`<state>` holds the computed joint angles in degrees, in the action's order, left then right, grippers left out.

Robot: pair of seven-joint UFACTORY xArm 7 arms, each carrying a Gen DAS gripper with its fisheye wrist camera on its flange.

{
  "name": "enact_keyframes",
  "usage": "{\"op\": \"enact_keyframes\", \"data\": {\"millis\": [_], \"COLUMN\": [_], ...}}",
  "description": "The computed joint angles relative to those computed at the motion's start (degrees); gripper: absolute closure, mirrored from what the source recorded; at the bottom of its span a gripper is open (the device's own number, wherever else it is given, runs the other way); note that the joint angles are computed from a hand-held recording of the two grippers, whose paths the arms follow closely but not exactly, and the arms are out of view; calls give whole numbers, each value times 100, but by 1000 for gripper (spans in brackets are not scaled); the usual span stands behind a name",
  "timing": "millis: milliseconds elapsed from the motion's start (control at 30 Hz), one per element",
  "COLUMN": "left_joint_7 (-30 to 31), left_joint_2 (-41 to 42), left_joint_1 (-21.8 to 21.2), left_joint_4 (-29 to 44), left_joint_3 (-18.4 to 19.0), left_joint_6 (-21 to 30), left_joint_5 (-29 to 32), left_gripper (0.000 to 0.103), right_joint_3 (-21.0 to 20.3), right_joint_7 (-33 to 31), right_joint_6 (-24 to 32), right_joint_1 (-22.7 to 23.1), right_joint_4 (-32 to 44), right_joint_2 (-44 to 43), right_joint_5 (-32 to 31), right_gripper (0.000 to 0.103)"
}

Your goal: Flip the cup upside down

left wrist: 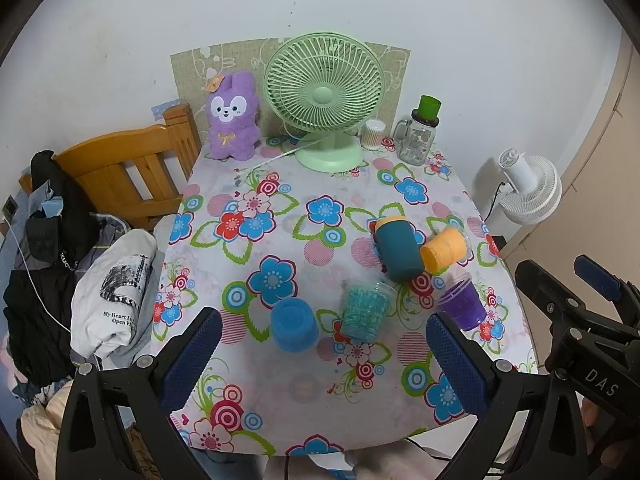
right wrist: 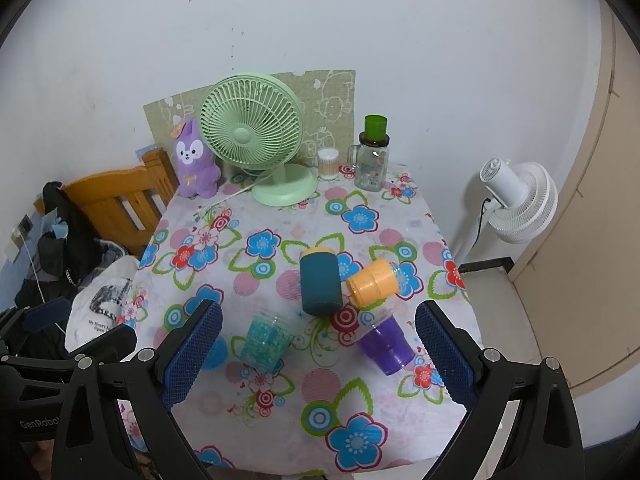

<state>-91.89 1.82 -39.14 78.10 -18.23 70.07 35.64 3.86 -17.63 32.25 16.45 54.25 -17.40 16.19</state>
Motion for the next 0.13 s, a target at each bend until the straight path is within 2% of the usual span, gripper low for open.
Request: {"op": "enact_keyframes", "data": {"millis": [133], "left_joint_7": [-9], "left_joint_2": [-4], "left_joint_1": [4], "left_joint_4": [-31], "left_joint_3": [6], "left_joint_6": [-12], "left_joint_5": [-11], "left_gripper": [0], "right_joint_3": [4], "right_joint_7": [26], "right_joint_6": [19], "right_joint_1": [-4], "right_joint_4": [3], "right_joint_2": [4], "right_joint_5": [-15], "right_gripper": [4]}}
